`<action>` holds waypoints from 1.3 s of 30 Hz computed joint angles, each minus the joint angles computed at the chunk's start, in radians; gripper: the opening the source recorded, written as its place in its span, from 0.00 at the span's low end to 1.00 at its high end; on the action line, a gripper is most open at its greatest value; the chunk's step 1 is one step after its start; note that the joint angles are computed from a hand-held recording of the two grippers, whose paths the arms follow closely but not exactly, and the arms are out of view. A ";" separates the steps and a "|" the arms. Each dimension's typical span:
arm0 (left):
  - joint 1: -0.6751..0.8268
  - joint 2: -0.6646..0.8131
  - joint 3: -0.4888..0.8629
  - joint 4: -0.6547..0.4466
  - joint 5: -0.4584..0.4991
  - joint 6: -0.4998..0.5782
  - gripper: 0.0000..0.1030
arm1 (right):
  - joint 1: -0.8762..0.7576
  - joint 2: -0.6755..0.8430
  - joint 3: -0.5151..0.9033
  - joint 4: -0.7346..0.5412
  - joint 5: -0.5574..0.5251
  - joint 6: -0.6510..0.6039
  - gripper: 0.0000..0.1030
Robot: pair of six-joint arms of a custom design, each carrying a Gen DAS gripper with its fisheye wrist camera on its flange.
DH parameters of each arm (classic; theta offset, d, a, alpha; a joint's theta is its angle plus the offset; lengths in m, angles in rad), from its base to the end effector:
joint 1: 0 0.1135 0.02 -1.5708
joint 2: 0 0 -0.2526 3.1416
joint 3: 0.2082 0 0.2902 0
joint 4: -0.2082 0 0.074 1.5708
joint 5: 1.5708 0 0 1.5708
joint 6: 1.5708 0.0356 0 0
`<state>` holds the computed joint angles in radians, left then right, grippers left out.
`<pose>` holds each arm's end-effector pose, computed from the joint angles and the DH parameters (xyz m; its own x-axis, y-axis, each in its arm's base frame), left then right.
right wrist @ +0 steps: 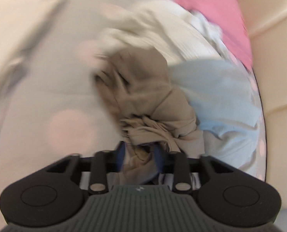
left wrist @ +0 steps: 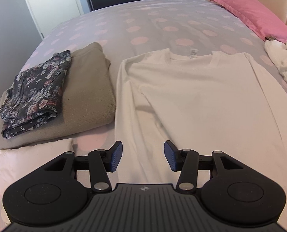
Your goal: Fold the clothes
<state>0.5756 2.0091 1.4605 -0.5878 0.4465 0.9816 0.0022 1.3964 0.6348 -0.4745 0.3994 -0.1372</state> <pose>0.3820 0.2296 0.1491 -0.7043 0.4369 -0.5595 0.4445 0.8859 0.1322 0.2582 -0.0133 0.1089 -0.9528 -0.1281 -0.2752 -0.0046 0.9126 -0.4088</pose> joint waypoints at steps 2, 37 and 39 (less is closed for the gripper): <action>0.002 -0.021 -0.026 -0.003 0.010 0.018 0.44 | 0.120 -0.107 -0.050 -0.050 0.013 0.059 0.45; 0.130 -0.127 -0.112 -0.140 0.091 0.281 0.44 | 0.956 0.313 0.093 0.117 -0.141 1.009 0.04; 0.131 -0.124 -0.103 -0.140 0.093 0.271 0.45 | 0.979 0.342 0.123 0.113 -0.131 0.998 0.23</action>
